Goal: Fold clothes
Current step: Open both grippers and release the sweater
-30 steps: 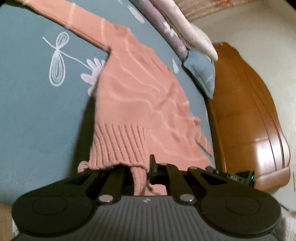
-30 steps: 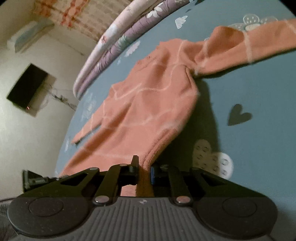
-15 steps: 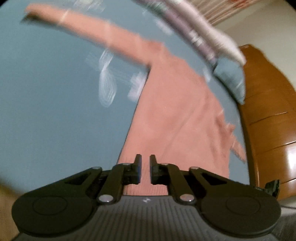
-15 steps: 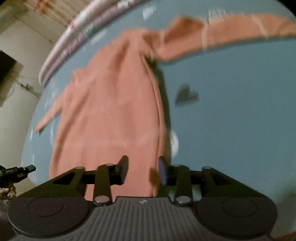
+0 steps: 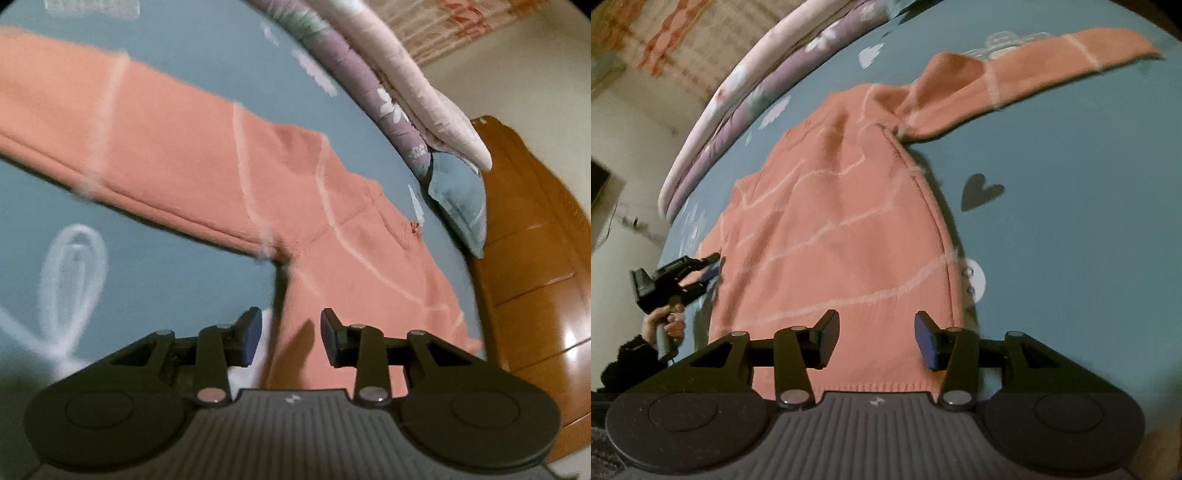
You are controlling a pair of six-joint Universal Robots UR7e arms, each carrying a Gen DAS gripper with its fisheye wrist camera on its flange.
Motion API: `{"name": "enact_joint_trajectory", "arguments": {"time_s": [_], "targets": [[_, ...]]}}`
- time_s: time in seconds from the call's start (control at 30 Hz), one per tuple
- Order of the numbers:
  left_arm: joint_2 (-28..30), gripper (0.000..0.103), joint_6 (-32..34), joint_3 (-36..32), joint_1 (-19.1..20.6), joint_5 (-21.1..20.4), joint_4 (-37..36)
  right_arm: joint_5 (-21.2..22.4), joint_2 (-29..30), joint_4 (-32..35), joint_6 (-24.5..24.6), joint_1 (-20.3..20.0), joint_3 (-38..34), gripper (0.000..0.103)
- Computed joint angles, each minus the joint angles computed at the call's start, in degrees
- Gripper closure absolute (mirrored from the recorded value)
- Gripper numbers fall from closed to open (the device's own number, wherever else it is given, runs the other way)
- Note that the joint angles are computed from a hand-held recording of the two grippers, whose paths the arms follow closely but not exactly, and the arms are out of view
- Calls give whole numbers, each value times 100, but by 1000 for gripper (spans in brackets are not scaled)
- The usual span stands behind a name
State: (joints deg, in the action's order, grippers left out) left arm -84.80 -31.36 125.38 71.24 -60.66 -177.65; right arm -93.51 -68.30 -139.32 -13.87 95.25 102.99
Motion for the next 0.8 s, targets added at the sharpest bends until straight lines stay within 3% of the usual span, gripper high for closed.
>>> {"name": "enact_joint_trajectory", "arguments": {"time_s": [0.07,0.1,0.13,0.17,0.27,0.33,0.5,0.67,0.7,0.8], "targets": [[229,70,47,-134,202,-351,-312,-4,-134,-380,215,40,314,51],[336,77,64,-216,268,-449,-367,-15,-180,-577,321,73,461,51],[415,98,53,-292,297,-459,-335,-32,-221,-770,428,108,603,51],[438,98,62,-335,241,-286,-194,-74,-244,-946,534,157,726,51],[341,98,437,-280,-111,474,55,-230,-287,-1435,786,329,1030,51],[163,98,565,-172,-222,672,105,-374,-341,-1682,929,445,1180,51],[-225,97,674,-129,-230,645,731,-806,-293,-1908,1261,710,1186,49],[-792,95,972,275,-781,1113,1063,-943,-133,-2147,1240,811,1015,45],[-896,93,1017,361,-928,1217,1138,-946,-92,-2182,1234,802,968,45],[-1044,76,1071,478,-1296,1384,1419,-803,37,-2257,1288,646,815,44]]}}
